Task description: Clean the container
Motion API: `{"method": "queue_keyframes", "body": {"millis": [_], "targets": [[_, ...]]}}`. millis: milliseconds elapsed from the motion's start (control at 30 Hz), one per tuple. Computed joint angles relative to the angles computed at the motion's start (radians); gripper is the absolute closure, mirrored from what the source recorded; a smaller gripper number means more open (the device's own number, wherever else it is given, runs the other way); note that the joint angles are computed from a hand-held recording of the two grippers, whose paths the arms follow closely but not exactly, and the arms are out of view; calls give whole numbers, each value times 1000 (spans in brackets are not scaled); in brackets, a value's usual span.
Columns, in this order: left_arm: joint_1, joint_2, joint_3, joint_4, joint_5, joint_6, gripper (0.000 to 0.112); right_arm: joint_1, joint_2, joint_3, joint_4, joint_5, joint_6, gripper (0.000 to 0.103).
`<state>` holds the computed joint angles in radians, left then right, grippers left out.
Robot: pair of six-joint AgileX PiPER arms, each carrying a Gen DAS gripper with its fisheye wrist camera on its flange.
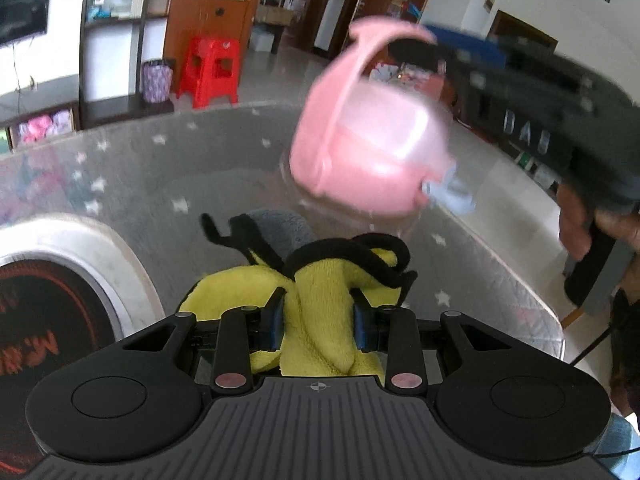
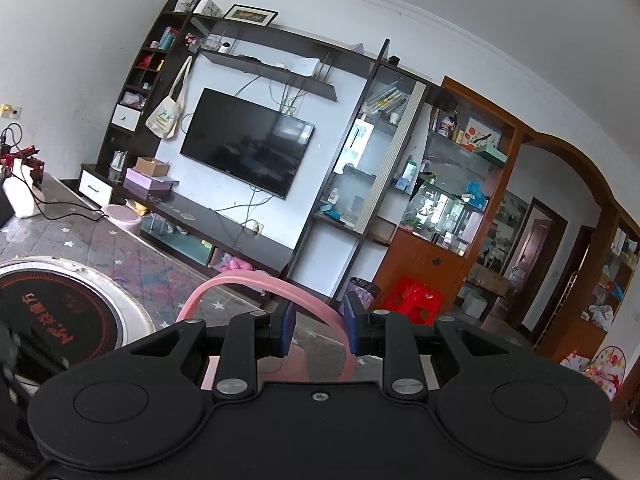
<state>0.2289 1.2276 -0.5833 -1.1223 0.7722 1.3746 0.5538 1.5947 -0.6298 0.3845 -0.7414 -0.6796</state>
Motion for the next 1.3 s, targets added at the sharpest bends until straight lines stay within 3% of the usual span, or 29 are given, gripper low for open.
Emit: {"method": "queue_keyframes", "body": {"millis": [233, 333, 467, 833, 1300], "targets": [[-5, -9, -77, 43, 21, -32, 80, 10, -21, -26, 36, 43, -36, 75], [-11, 2, -71, 19, 20, -10, 80, 18, -4, 14, 21, -13, -8, 75], [4, 12, -60, -7, 38, 12, 80, 2, -7, 17, -6, -7, 12, 75], [-57, 3, -16, -71, -18, 43, 80, -67, -16, -2, -145, 50, 105, 75], [-110, 24, 5, -141, -69, 80, 79, -72, -46, -32, -130, 102, 66, 75]]}}
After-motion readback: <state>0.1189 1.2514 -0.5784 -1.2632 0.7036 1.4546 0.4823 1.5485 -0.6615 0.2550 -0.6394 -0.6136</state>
